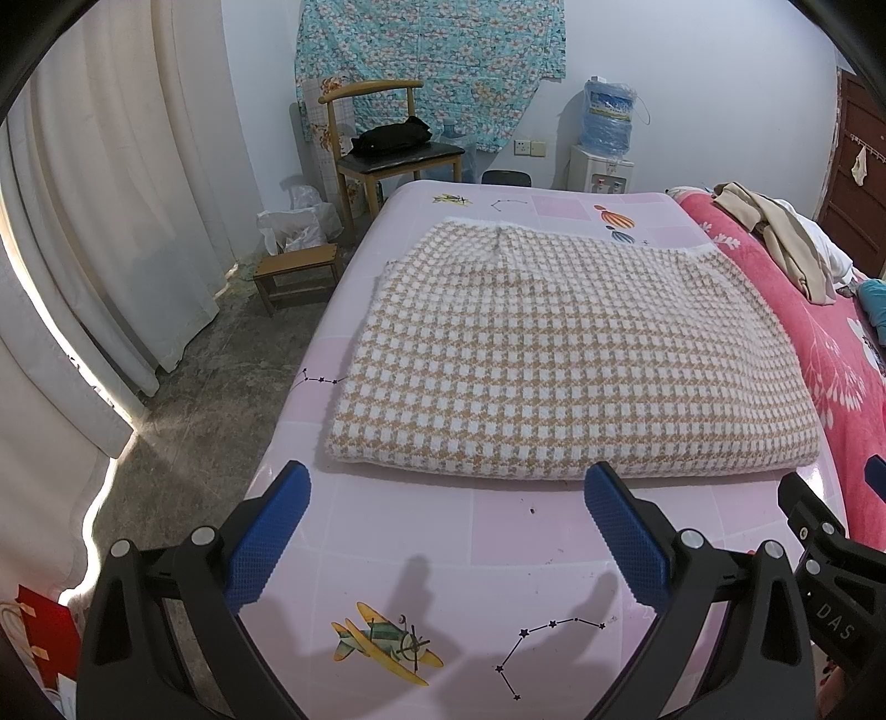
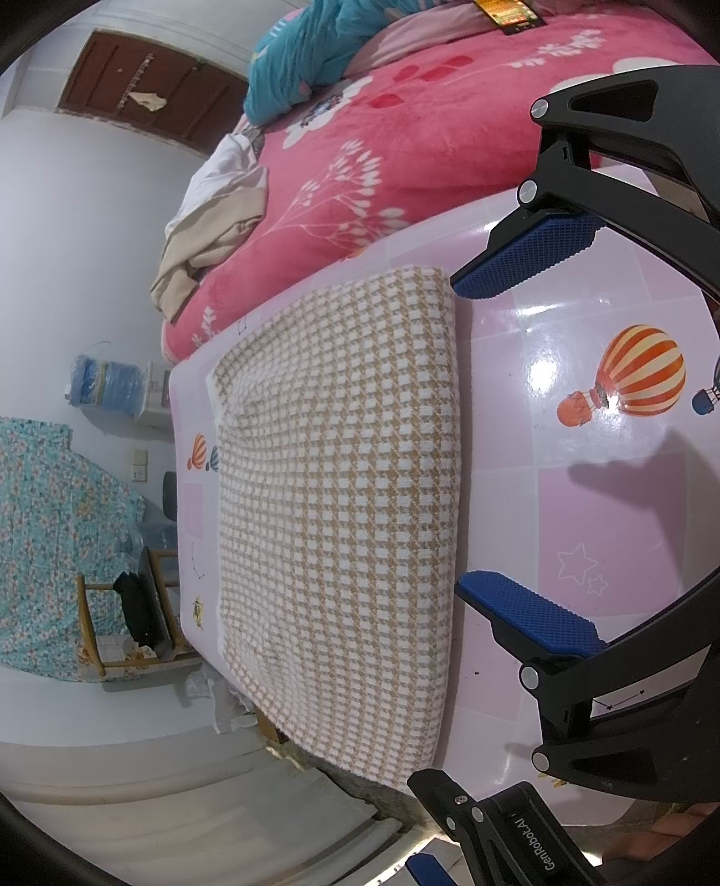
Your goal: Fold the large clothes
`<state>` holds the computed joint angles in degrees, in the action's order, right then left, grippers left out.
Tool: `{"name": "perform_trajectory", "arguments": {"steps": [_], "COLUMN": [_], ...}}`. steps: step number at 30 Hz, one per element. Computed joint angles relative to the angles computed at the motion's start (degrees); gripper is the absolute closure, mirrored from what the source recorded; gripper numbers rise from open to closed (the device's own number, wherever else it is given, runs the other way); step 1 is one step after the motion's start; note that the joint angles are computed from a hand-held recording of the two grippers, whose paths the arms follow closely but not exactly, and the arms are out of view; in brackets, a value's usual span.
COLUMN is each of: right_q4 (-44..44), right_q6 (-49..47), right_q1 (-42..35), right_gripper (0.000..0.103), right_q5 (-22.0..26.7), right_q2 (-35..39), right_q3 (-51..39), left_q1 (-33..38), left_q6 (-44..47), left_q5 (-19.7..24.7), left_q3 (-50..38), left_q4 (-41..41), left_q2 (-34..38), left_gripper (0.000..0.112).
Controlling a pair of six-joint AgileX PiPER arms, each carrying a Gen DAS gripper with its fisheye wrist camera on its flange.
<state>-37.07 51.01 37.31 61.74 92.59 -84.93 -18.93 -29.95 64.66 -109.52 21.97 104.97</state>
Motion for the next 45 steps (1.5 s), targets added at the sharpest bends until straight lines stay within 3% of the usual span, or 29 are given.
{"name": "perform_trajectory", "arguments": {"steps": [45], "right_q4": [0.13], "right_q6": [-0.28], "right_q1": [-0.17], "right_gripper": [0.008], "right_q5": [-0.80], "right_q2": [-0.51], "right_q3": [1.11], "left_q1": [-0.16], "left_q6": [-0.84], "left_q5": [0.14], "left_q3": [0.18], "left_q4": [0.39], "left_q2": [-0.10], "left_gripper": [0.015]}}
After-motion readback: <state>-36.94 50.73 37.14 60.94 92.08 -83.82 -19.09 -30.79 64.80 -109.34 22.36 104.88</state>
